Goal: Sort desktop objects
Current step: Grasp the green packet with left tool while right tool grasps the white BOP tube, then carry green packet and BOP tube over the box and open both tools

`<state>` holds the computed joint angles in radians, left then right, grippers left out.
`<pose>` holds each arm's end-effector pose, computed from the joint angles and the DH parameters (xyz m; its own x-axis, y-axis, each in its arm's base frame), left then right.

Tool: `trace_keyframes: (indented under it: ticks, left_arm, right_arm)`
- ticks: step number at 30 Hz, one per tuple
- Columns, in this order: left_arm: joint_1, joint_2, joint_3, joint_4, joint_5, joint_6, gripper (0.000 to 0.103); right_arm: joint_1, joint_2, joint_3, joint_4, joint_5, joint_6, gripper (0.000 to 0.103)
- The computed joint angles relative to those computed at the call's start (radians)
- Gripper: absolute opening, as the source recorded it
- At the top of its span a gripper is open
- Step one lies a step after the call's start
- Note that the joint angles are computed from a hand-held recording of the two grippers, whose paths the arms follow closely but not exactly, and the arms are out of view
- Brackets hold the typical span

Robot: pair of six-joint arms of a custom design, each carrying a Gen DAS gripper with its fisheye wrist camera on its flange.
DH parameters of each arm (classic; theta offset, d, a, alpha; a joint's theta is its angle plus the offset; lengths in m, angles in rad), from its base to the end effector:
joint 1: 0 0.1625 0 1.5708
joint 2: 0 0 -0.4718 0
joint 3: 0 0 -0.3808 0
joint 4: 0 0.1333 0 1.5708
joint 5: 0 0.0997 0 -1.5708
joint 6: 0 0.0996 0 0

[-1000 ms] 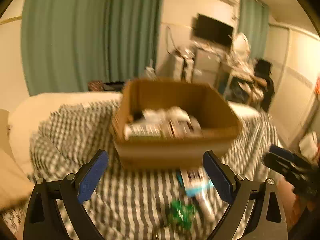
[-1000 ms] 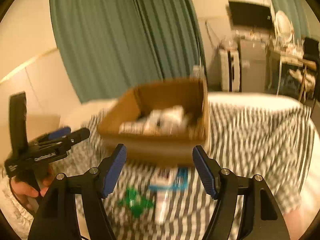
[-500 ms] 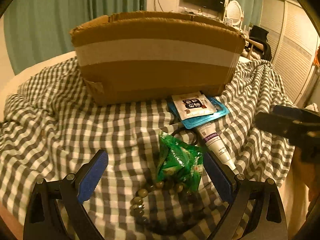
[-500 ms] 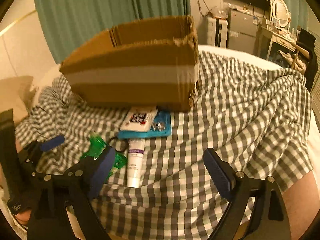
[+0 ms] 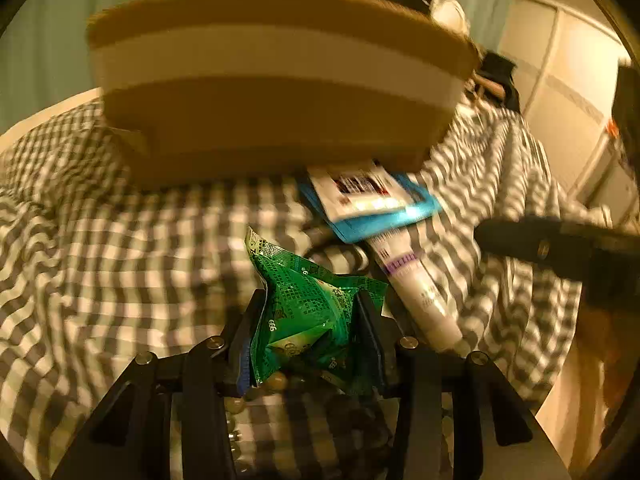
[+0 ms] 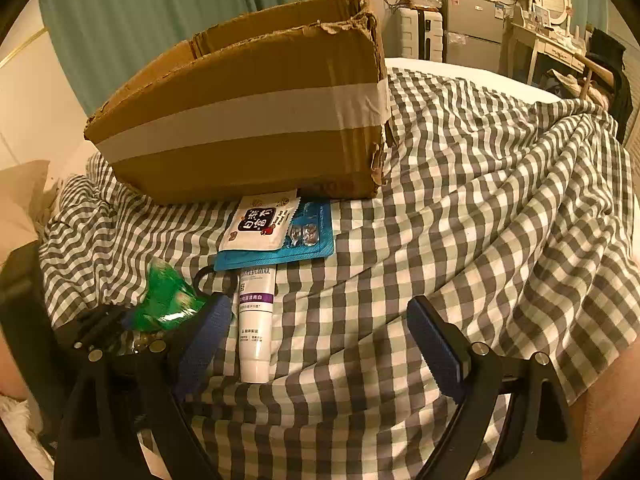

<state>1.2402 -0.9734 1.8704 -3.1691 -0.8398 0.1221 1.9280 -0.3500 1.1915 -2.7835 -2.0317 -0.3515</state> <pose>-0.0146 -0.6579 0.2627 -0.8075 -0.0765 -0.5848 0.3490 0.7374 -0.5783 0.3709 -0.7392 -0.0066 -0.7286 -0.4527 0.5140 -0.6143 0.7639 -0.1979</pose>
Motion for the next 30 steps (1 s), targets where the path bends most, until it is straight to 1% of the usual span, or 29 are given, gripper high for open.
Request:
trace_keyframes:
  ticks: [4,8,10,11,12,13,14,16,18,22,26,30]
  left_arm:
    - [0.003,-0.036,0.01,-0.032,0.015,-0.067,0.044]
    - [0.016,-0.06,0.014,-0.028,0.063,-0.126,0.044]
    - [0.024,-0.064,0.015,-0.018,0.079,-0.149,0.044]
    - [0.029,-0.064,0.017,-0.014,0.082,-0.157,0.044]
    - [0.031,-0.063,0.012,-0.003,0.084,-0.164,0.044]
    - [0.033,-0.062,0.012,0.003,0.086,-0.168,0.044]
    - [0.033,-0.062,0.012,0.006,0.087,-0.171,0.044]
    - [0.035,-0.059,0.01,0.004,0.086,-0.167,0.044]
    - [0.034,-0.056,0.01,0.005,0.084,-0.168,0.044]
    - [0.032,-0.055,0.012,0.005,0.087,-0.166,0.044]
    - [0.029,-0.054,0.015,-0.008,0.092,-0.164,0.044]
    - [0.01,-0.059,0.032,-0.023,0.109,-0.161,0.044]
  right_arm:
    - [0.005,0.014,-0.009,0.01,0.007,-0.018,0.09]
    - [0.014,0.065,-0.051,0.03,-0.024,-0.06,0.088]
    - [0.017,0.088,-0.072,0.044,-0.041,-0.08,0.081]
    - [0.018,0.097,-0.08,0.052,-0.044,-0.087,0.071]
    - [0.016,0.105,-0.087,0.064,-0.039,-0.089,0.059]
    - [0.014,0.109,-0.091,0.073,-0.041,-0.086,0.053]
    - [0.013,0.115,-0.097,0.082,-0.046,-0.077,0.043]
    - [0.01,0.116,-0.094,0.07,-0.039,-0.079,0.04]
    - [0.009,0.112,-0.093,0.077,-0.034,-0.075,0.025]
    - [0.003,0.092,-0.071,0.083,-0.01,-0.041,0.025]
    - [0.006,0.065,-0.035,0.073,-0.007,-0.036,0.024]
    - [0.013,0.032,0.014,0.035,-0.016,-0.046,0.024]
